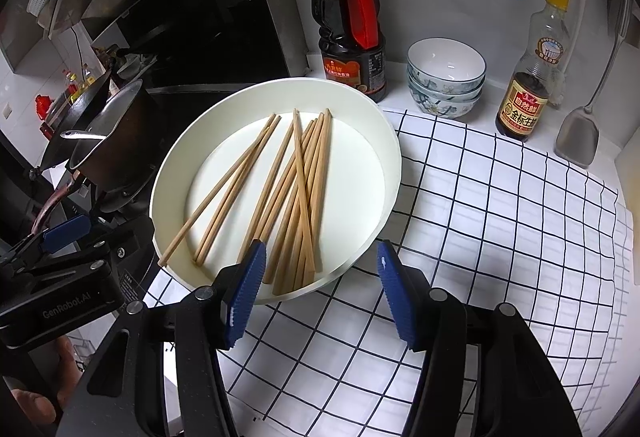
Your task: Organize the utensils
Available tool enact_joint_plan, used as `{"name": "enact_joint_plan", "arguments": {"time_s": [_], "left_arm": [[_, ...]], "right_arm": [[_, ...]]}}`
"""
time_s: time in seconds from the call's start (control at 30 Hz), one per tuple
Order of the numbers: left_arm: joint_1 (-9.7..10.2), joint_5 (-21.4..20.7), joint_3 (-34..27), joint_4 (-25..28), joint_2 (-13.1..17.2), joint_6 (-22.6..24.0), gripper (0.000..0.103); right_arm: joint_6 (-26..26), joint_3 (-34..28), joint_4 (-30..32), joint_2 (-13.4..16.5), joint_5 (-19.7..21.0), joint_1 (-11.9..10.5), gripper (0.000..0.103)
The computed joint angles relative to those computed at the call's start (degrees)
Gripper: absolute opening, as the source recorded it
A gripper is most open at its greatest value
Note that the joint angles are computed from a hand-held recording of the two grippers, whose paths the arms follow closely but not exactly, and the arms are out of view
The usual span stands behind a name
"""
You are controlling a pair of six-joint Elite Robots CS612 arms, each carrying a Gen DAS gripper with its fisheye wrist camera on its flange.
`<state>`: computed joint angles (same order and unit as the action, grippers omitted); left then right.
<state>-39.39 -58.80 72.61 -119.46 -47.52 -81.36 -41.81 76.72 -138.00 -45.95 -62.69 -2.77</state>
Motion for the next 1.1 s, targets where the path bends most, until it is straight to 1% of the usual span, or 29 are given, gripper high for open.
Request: {"name": "enact_joint_plan", "arguments": {"time_s": [0.23,0.3,0.43,0.67,0.9,1.1], "left_arm": [[0.12,-0.4,-1.9,4.4,0.8,-0.2,0.097],[0.23,-1.2,-1.9,3.7,0.9,0.8,0.097],[0.26,-1.5,-1.7,3.0,0.9,1.0,0.097],[0.2,-1.2,-2.3,4.3,1.1,0.6,0.097],[0.1,-0.9,-2.2,3.9,1.0,1.2,0.097],[0.05,-1.6,-1.5,2.1,0.8,1.4,0.097]], "right_arm": [[0.4,-0.1,-0.3,0.1,0.0,0.0,0.056],[0.4,-0.1,-0.2,0.2,0.0,0.0,0.056],[0.5,-0.2,0.0,0.2,-0.2,0.0,0.056],[0.5,-0.3,0.0,0.3,-0.2,0.0,0.055],[0.8,-0.1,-0.1,0.2,-0.3,0.0,0.056],[0.9,0.1,-0.2,0.1,-0.3,0.1,0.055]]}}
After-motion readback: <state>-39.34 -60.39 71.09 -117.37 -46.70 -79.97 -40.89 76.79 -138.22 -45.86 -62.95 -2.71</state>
